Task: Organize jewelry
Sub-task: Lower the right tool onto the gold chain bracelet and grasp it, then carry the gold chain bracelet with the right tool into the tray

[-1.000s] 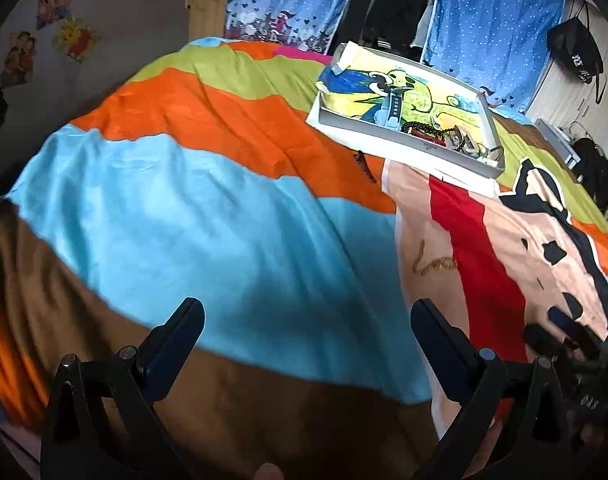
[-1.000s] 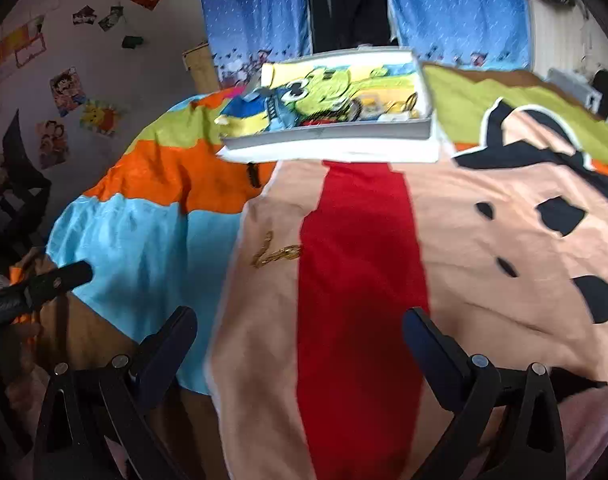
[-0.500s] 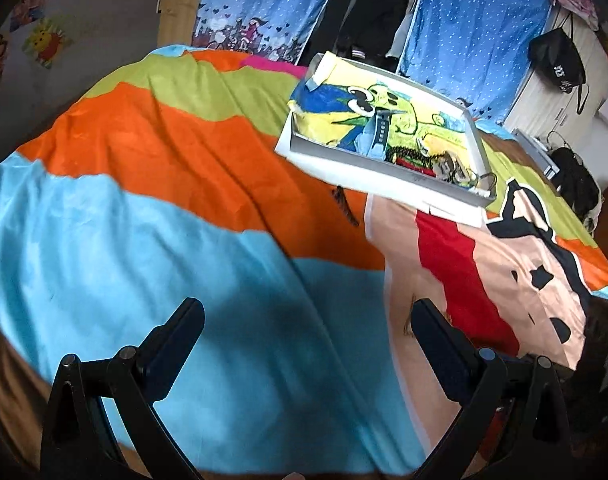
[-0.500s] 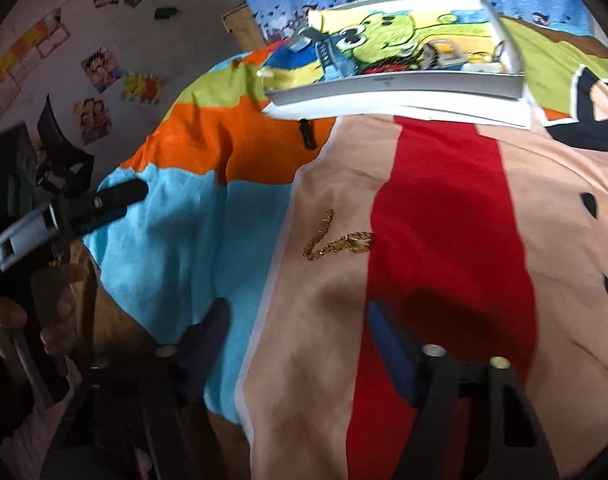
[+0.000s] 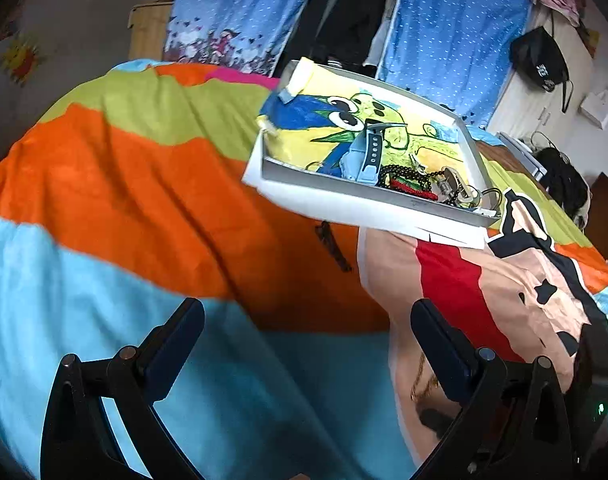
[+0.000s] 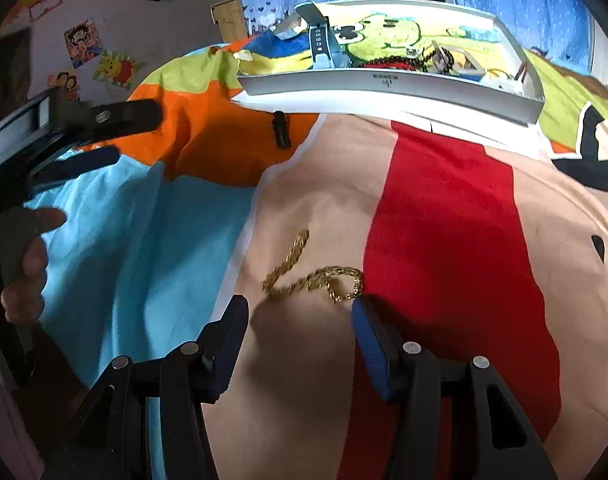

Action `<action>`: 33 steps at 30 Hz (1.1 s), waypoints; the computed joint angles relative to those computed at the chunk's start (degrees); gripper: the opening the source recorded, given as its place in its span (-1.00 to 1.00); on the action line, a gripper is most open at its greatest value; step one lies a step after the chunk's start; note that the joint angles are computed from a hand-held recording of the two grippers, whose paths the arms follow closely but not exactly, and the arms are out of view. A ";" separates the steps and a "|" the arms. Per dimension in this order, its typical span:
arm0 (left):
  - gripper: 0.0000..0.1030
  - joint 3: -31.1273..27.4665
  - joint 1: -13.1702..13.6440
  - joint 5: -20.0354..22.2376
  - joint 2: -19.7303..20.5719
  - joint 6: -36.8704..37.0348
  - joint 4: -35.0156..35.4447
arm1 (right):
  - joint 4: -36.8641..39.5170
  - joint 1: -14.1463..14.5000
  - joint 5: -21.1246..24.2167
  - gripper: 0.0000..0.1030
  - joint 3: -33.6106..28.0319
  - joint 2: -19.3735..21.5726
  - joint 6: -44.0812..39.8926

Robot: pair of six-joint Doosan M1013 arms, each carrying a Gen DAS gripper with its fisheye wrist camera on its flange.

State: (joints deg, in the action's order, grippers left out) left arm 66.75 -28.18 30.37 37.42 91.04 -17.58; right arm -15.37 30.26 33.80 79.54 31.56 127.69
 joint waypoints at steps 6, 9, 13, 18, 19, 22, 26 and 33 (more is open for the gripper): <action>0.95 -5.66 0.07 1.30 4.13 7.00 -2.95 | -9.20 0.87 -0.31 -0.22 -0.30 1.07 5.64; 0.84 -7.81 0.24 1.81 5.84 11.35 -5.78 | -9.28 0.39 -1.00 -0.32 -0.25 1.15 6.74; 0.52 -11.67 0.70 4.57 8.65 16.43 -10.71 | -12.25 0.28 -0.34 -0.65 -1.07 1.78 9.17; 0.34 -15.52 0.87 7.67 11.47 18.24 -12.05 | -11.60 -0.40 -1.27 -0.70 -1.71 2.30 8.80; 0.26 -15.98 0.82 8.16 11.75 17.84 -11.59 | -11.68 -0.43 -1.37 -0.70 -1.86 2.41 8.83; 0.04 -17.92 0.66 10.14 12.93 15.66 -9.13 | -11.95 -0.67 -2.49 -0.69 -2.08 2.56 9.28; -0.12 -19.66 0.49 11.89 14.01 14.47 -7.52 | -11.56 -1.40 -4.11 -0.69 -2.81 3.10 10.26; -0.48 -22.18 0.19 14.21 15.62 9.70 -2.89 | -4.89 -3.66 -5.64 -0.69 -5.38 5.14 8.94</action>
